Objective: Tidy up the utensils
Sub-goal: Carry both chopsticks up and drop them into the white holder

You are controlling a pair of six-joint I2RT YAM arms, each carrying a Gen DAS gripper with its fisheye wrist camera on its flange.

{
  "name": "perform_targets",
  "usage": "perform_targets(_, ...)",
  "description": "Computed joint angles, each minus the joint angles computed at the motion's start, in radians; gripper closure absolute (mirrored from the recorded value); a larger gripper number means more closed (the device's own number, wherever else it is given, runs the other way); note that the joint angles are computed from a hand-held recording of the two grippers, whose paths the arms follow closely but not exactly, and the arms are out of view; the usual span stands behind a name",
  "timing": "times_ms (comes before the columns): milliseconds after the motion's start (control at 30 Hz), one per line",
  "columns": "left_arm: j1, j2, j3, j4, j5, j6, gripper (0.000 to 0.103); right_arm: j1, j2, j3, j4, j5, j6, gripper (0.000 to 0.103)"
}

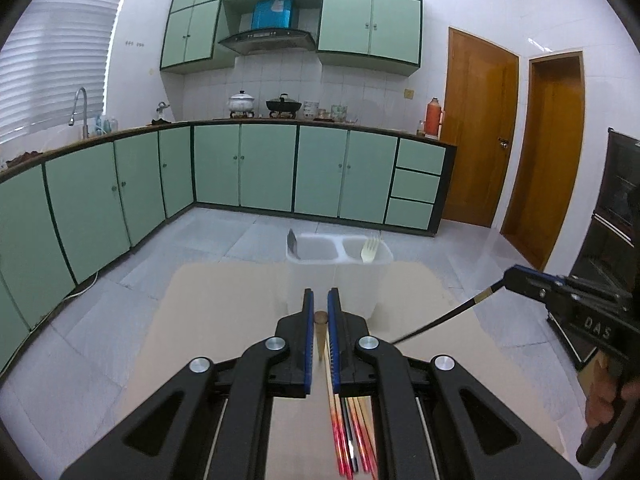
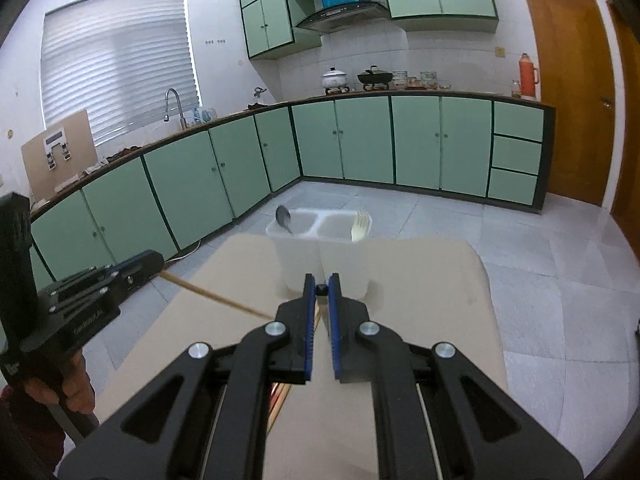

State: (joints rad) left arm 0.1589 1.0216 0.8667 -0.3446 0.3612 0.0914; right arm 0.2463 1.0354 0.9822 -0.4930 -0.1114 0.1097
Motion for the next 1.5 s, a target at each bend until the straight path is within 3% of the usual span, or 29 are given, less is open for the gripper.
perform_targets(300,0.016,0.145,0.198,-0.038,0.033,-0.001,0.096,-0.061,0.210,0.270,-0.110,-0.126,-0.070,0.097)
perform_targets(500,0.029,0.183,0.300,-0.081,0.075,-0.001,0.096,-0.078,0.253,0.372,-0.159,-0.172,-0.099,0.097)
perform_targets(700,0.014,0.262,0.459,-0.065,0.080,-0.038,0.096,-0.099,0.352,0.599,-0.211,-0.207,-0.114,0.097)
perform_targets(1033,-0.129,0.531,0.814,-0.034,-0.079,-0.058,0.096,-0.103,0.666,1.036,-0.219,-0.150,-0.095,0.097)
perform_targets(1333,-0.168,0.721,0.844,0.020,-0.157,-0.080,0.096,-0.112,0.813,0.989,-0.049,-0.117,-0.062,0.097)
perform_targets(1467,-0.162,0.769,0.836,0.004,-0.155,-0.080,0.096,-0.115,0.849,0.950,-0.048,-0.147,-0.038,0.097)
perform_targets(1500,-0.159,0.770,0.823,0.006,-0.162,-0.081,0.092,-0.117,0.854,0.945,-0.055,-0.155,-0.037,0.095)
